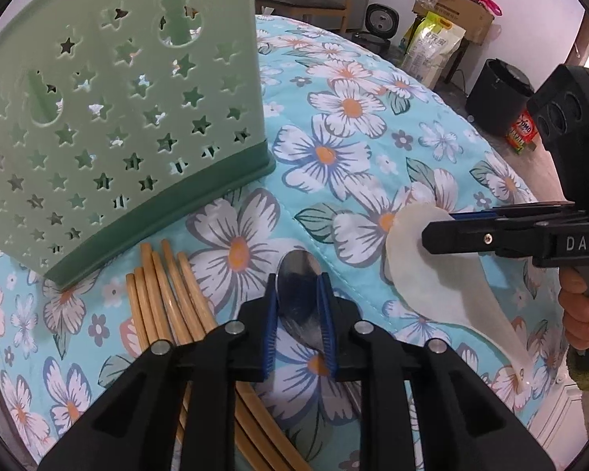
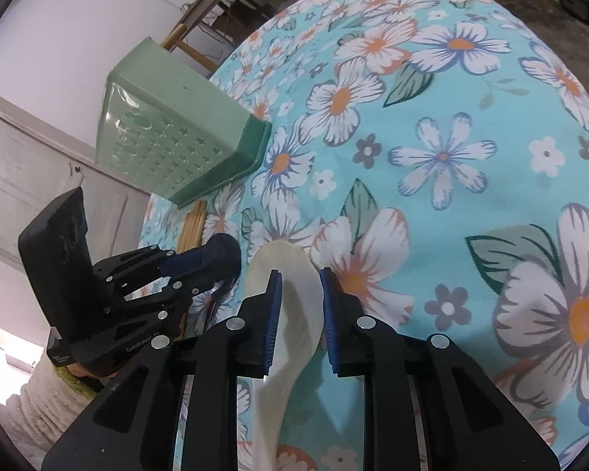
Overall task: Organize utensils
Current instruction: 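Grasp the remaining metal spoon with the left gripper, then lift the metal spoon with the left gripper while the right gripper lifts the cream spoon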
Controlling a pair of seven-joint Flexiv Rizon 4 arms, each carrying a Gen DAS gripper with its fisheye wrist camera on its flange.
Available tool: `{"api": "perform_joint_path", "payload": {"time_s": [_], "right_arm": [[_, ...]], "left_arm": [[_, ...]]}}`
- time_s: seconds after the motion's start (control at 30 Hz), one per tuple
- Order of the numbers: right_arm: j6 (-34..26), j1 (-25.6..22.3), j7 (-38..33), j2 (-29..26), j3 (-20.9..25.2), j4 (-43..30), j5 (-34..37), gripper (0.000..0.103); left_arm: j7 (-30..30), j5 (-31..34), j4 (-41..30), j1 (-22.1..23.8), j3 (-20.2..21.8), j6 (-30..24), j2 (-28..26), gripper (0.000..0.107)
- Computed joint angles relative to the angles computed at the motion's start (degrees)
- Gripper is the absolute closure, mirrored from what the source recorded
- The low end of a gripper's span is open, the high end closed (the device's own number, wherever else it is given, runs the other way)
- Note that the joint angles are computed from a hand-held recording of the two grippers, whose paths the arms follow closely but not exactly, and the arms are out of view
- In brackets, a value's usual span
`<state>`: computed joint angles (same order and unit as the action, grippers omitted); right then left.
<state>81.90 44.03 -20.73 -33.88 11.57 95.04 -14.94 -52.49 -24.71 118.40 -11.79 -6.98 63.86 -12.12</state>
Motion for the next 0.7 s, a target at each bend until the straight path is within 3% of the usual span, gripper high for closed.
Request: {"api": "perform_joint_path", "payload": {"time_s": [0.07,0.17,0.37,0.7], "right_arm": [[-2.1,0.6,0.8,0.0,-0.5,-0.8,-0.2,0.092],[-5.1,1.8,2.5,0.6,-1.5,-1.7,-1.3,0.1],[-12.0,8.9,12.2,4.5,-9.0,-0.8,-12.8,0.101],[-16.1,11.3,30.7,14.1,-11.2,6.9,-33.5,0.101]], "left_arm": [[-0.9,0.6,0.0,-0.2,0.2,-0.2,0.3,0.097],[-2.0,0.9,0.4,-0.7,0.2,-0.1,0.9,0.101],[-0.8,-5.7,3.9,-0.5,0.0,-0.6,4.8,0.104],[8.0,-21.7,10.3,-3.7,3.6,1.9,15.3,0.104]]}}
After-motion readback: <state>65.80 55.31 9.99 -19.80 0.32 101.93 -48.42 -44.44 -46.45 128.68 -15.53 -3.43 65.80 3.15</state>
